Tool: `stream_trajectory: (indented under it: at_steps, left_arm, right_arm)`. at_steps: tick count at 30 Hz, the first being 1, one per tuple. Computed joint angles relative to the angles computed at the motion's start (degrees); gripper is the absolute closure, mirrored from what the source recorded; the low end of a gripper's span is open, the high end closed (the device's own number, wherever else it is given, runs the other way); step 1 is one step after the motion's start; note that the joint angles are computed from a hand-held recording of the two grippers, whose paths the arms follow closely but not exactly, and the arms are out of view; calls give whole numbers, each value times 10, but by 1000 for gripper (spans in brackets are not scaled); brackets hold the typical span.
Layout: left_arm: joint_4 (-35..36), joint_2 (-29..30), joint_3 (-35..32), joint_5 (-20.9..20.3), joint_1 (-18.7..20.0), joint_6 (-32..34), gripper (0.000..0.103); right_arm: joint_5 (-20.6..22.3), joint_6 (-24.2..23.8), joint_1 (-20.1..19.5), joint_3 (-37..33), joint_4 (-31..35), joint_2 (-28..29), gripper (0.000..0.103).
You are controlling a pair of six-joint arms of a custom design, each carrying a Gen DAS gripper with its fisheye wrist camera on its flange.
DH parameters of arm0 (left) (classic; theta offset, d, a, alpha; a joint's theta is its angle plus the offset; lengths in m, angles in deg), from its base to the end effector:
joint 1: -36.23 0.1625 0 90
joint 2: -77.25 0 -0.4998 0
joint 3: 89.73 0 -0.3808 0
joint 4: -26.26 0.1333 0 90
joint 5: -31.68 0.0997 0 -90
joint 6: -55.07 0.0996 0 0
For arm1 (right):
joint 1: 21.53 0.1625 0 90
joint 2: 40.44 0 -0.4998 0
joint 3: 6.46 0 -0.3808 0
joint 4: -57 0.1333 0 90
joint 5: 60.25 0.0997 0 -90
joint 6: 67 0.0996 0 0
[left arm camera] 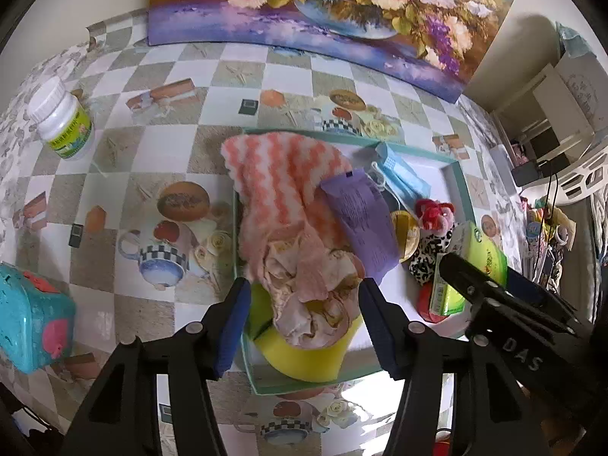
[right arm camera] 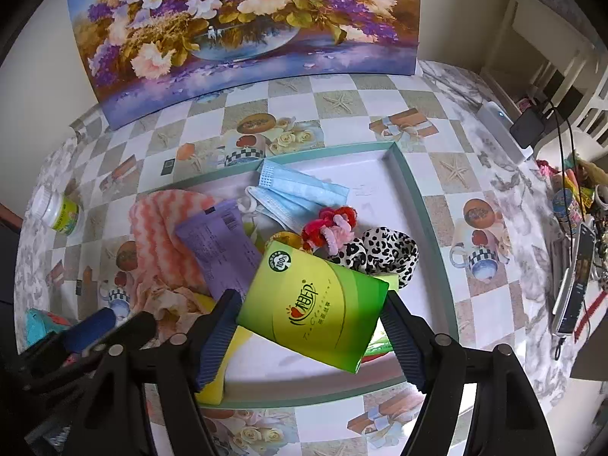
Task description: Organize soft objects
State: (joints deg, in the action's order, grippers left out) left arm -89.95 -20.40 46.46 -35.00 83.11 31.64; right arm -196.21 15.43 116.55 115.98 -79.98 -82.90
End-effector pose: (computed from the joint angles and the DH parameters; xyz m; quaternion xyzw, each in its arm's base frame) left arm -0.0853 -0.3437 0.3099 0.1879 0.9557 -0.0223 0.2257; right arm 0.3990 -0.2754 0.0125 -0.1547 -0.8761 0.2305 0.3942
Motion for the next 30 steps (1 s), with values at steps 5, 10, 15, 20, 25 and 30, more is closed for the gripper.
stream_trajectory:
  at_steps: [5, 10, 15, 20, 25, 30]
  left_arm:
    - [8, -4, -6, 16, 3, -6, 42]
    - [20, -7, -6, 65, 1, -17, 42]
    - [17, -8, -6, 103, 10, -24, 18]
    - [15, -6, -5, 143, 18, -38, 10]
    - [14, -7, -6, 169, 25, -41, 8]
    - [22, -8, -7, 182, 26, -45, 8]
  right_arm:
    - [-6, 3, 2, -1, 5, 0, 19]
    - [-11, 8, 4, -3, 10, 0, 18]
    - [-11, 2, 3, -6, 12, 3, 18]
    - [-21, -2, 6, -17, 30, 12, 0]
    - [-21, -16, 6, -23, 28, 19, 0]
    - [-24, -12, 8, -31, 43, 21, 0]
